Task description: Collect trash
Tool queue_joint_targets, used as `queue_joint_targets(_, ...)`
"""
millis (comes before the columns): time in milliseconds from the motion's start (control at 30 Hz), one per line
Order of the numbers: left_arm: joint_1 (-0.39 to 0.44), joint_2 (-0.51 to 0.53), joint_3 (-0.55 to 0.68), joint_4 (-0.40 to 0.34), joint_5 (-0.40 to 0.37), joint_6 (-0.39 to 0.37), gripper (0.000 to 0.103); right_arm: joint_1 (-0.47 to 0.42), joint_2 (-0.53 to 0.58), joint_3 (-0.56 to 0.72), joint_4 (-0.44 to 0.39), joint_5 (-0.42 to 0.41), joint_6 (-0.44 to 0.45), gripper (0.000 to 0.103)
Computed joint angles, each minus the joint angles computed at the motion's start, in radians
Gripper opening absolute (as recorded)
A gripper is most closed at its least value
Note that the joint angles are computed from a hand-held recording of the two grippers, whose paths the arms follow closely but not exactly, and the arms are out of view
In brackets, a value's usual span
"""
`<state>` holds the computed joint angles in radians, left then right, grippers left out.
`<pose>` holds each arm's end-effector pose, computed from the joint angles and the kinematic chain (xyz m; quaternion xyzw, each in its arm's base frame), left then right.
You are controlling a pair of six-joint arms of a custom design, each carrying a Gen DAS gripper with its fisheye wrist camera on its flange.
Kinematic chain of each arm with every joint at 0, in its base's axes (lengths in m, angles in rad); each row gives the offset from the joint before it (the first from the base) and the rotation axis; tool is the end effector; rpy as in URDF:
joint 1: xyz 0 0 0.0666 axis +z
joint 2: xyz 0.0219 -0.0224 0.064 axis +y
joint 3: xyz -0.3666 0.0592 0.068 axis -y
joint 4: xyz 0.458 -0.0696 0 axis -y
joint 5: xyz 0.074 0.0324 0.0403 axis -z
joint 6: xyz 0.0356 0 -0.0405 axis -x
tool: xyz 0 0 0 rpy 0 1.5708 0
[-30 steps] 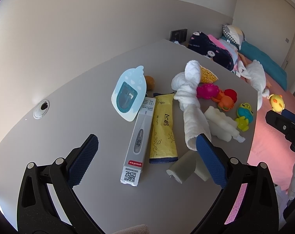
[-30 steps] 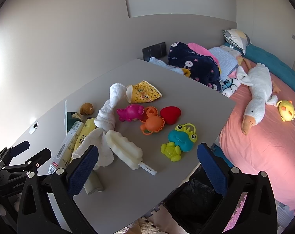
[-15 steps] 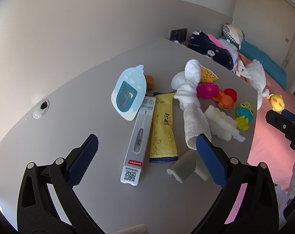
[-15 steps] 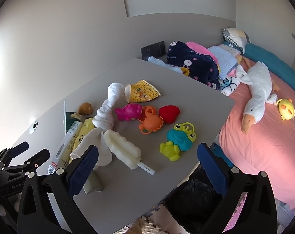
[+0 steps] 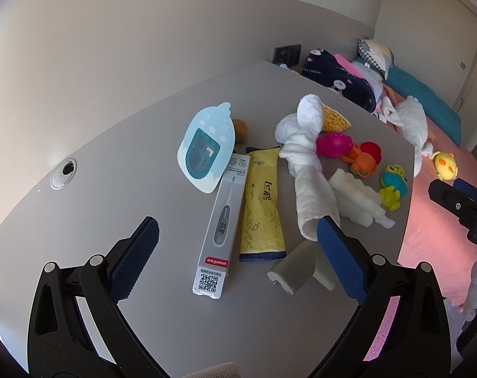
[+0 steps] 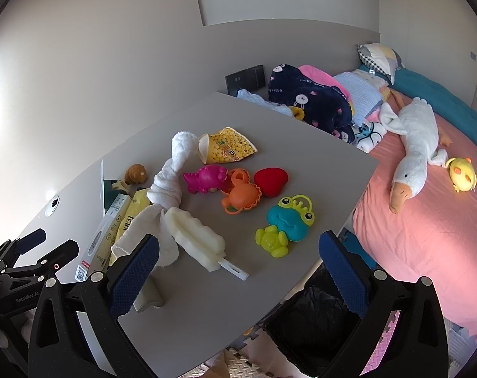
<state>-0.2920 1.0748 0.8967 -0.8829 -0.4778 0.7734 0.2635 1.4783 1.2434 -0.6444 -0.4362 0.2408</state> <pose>0.3966 -0.1025 0.3120 -0.2821 0.8989 0.0728 0.3273 0.5453 0.1623 0.3133 -0.3002 0.8712 0.2073 0.3285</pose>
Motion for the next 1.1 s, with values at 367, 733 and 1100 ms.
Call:
queue_joint_targets(367, 0.001, 0.0, 0.0, -0.001, 0.0, 0.0, 0.097, -0.006, 0.0, -0.002, -0.004, 0.003, 0.004, 0.101)
queue_joint_targets(733, 0.002, 0.0, 0.0, -0.001, 0.001, -0.001, 0.097, -0.004, 0.003, 0.002, -0.008, 0.005, 0.002, 0.101)
queue_joint_targets(1100, 0.011, 0.004, -0.007, -0.003, 0.001, 0.001, 0.097, 0.005, 0.015, 0.011, -0.024, 0.007, 0.018, 0.101)
